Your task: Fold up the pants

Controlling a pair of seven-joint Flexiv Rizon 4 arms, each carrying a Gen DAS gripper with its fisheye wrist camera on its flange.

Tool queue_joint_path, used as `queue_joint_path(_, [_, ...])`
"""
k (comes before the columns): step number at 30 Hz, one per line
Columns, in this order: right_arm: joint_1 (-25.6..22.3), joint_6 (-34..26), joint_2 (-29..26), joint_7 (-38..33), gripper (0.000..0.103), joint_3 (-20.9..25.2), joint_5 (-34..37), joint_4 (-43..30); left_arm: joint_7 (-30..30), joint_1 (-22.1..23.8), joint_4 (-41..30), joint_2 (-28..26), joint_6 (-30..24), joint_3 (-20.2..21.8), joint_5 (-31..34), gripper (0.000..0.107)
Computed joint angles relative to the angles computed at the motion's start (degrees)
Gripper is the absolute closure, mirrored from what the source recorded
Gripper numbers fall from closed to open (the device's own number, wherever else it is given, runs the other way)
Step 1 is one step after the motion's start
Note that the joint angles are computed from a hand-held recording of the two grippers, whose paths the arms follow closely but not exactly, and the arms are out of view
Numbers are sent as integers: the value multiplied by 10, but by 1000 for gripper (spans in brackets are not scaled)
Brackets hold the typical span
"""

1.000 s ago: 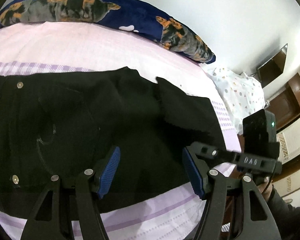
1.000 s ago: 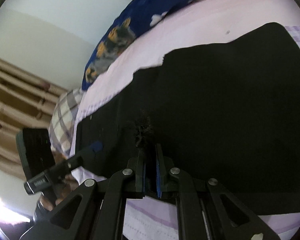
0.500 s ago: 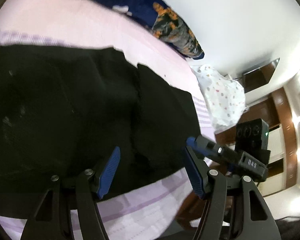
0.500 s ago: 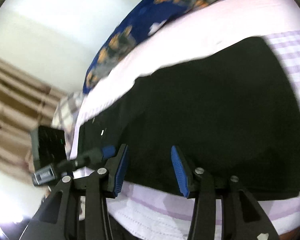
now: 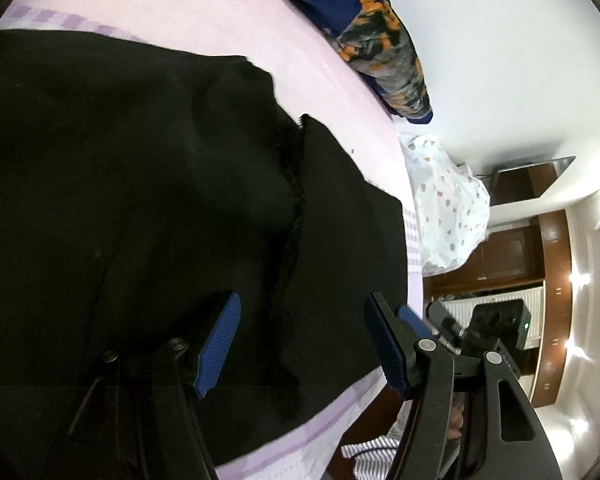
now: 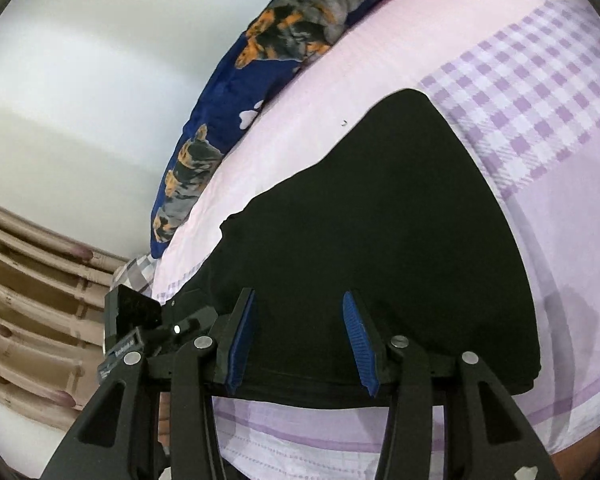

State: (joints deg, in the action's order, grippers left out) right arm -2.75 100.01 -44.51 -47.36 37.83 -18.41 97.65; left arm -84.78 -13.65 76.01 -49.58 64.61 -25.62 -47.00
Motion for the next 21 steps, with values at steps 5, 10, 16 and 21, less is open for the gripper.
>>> queue_joint_path(5, [-13, 6, -13, 3, 60, 15, -5, -1, -11, -13, -43, -26, -5, 5, 14, 42])
queue_joint_path(10, [-15, 11, -15, 11, 60, 14, -12, 1, -11, -17, -62, -38, -14, 1, 22, 43])
queue_joint_path(16, [-19, 14, -17, 22, 60, 11, -22, 2, -2, -11, -28, -24, -19, -2, 20, 92])
queue_joint_path(21, [-16, 12, -16, 31, 60, 6, -24, 2, -9, -21, -7, -12, 7, 13, 26, 103])
